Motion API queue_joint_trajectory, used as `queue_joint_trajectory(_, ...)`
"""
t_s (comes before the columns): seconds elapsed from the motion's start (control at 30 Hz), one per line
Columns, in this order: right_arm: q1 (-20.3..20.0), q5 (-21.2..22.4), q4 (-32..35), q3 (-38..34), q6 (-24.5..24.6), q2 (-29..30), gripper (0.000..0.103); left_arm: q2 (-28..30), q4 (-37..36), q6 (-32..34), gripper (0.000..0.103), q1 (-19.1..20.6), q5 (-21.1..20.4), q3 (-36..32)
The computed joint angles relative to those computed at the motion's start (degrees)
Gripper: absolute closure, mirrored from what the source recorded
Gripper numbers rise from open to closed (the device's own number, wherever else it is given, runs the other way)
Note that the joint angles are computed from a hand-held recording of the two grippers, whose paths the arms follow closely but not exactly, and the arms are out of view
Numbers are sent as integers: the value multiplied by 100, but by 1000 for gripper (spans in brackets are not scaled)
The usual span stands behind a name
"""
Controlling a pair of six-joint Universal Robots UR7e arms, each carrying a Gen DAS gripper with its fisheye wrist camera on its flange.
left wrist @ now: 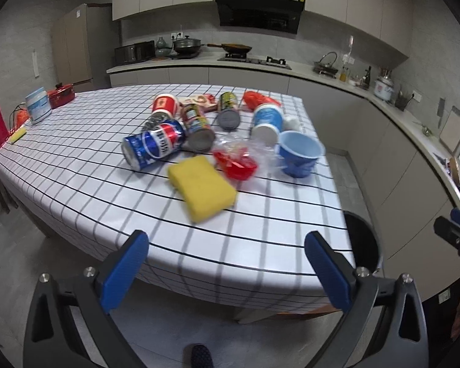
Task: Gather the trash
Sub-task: 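Close the left gripper on the blue Pepsi can while the right gripper grasps the blue plastic cup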
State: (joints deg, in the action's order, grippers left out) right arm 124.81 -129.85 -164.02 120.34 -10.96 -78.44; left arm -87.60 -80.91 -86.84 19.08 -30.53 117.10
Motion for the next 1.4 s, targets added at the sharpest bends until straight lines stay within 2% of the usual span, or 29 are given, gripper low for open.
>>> queue_joint_trajectory(0.1, 98, -69, -84, -274, 100, 471, 0, -301, -291, 548, 1, 284, 169, 108)
queue_joint_trajectory(0.23, 150, -10, -135, -660, 231, 1034, 0, -611, -975, 1531, 10, 695, 322, 232)
queue_joint_trajectory(0.33, 155, -3, -192, -946, 316, 1464, 0, -722, -1424, 2231, 10, 1053, 498, 248)
queue_joint_trajectory(0.47, 179, -106, -234, -1294, 533, 1994, 0, -738, -2633, 3659, 10, 1541, 570, 279)
queue_joint_trajectory(0.63, 172, -293, -220, -1633, 796, 2512, 0, -486, -4288, 5486, 10, 2185, 318, 192)
queue_joint_trajectory(0.8, 97, -433, -132, -1895, 1089, 2883, 0, -68, -5081, 6699, 10, 2785, -144, -147)
queue_joint_trajectory(0.87, 61, -460, -78, -1983, 1191, 2979, 0, 62, -5238, 6998, 10, 2930, -267, -251)
queue_joint_trajectory(1.0, 8, -523, 0, -2138, 1341, 3151, 0, 172, -5486, 7288, 18, 3085, -511, -333)
queue_joint_trajectory(1.13, -33, -586, 28, -2257, 1400, 3262, 0, 62, -5513, 7261, 23, 3061, -718, -300)
queue_joint_trajectory(1.23, -56, -587, 21, -2296, 1455, 3281, 0, -91, -5607, 7167, 22, 2946, -728, -124)
queue_joint_trajectory(1.3, -75, -600, 4, -2313, 1446, 3303, 0, -40, -5561, 7081, 13, 2903, -539, -131)
queue_joint_trajectory(1.4, -116, -583, 95, -2367, 1487, 3341, 0, 198, -5483, 7299, 11, 3044, -564, -385)
